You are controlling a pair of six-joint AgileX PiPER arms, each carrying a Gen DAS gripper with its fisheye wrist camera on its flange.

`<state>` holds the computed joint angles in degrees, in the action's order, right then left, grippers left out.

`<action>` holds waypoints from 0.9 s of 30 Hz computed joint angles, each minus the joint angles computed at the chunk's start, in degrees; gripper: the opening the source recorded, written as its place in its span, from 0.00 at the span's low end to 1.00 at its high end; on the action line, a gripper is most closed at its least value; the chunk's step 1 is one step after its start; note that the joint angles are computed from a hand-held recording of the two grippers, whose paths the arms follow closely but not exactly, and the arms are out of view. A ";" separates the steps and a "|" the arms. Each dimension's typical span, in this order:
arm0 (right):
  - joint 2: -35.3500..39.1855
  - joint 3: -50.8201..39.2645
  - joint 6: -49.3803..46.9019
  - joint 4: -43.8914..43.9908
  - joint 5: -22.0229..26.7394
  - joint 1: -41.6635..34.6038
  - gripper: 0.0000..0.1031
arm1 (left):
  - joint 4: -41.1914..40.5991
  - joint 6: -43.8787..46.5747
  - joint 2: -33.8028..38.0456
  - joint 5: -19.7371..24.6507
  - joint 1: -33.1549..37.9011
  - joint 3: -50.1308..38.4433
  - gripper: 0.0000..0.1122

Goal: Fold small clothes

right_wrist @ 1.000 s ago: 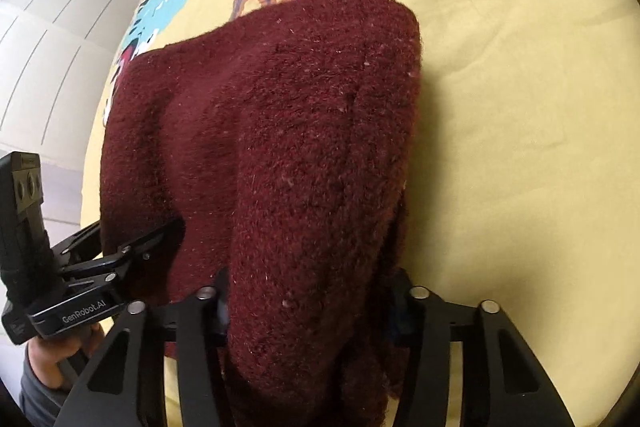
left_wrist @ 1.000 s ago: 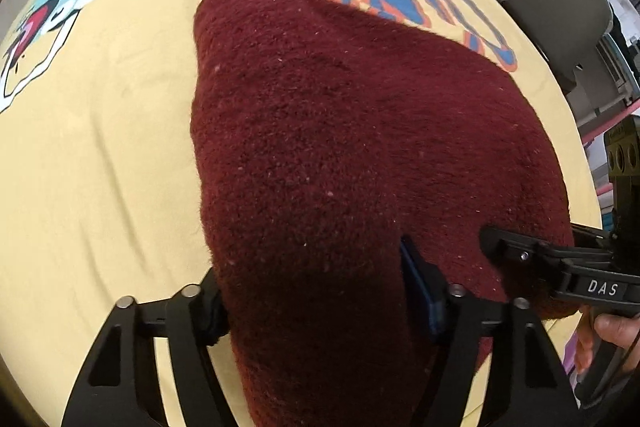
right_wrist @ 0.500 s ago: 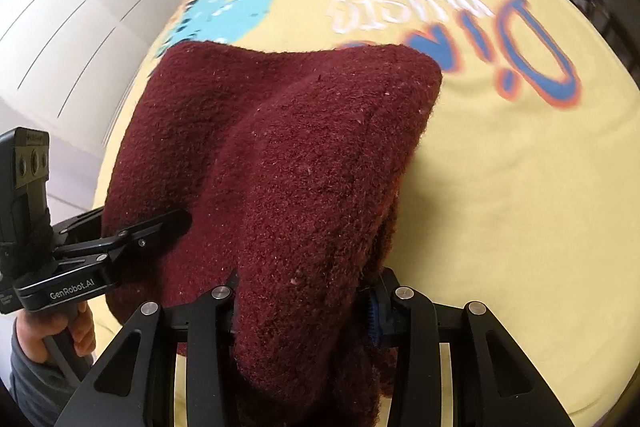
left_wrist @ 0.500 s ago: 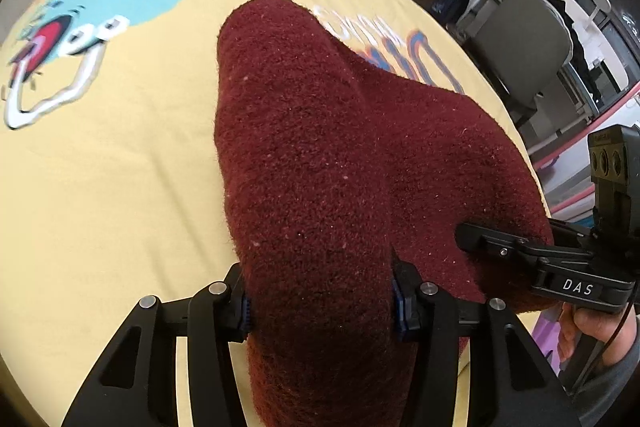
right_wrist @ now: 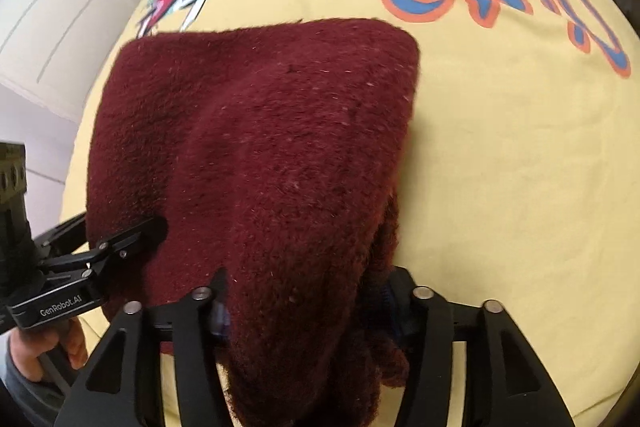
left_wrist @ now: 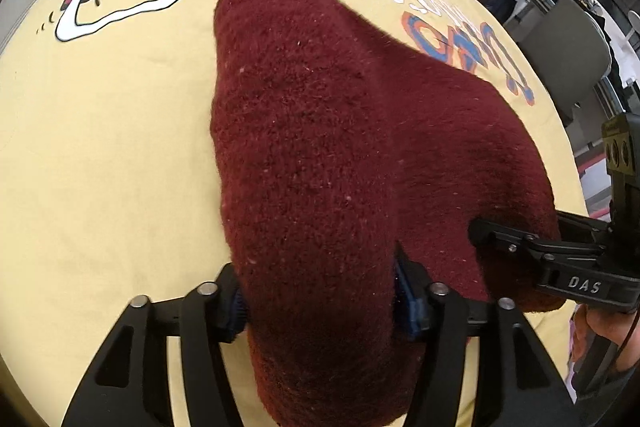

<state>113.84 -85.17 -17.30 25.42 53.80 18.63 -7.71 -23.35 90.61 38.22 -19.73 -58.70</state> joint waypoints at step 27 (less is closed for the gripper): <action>-6.93 14.00 -11.15 0.40 -10.06 -8.64 1.00 | 14.70 -14.17 -6.07 3.48 -1.95 5.88 0.91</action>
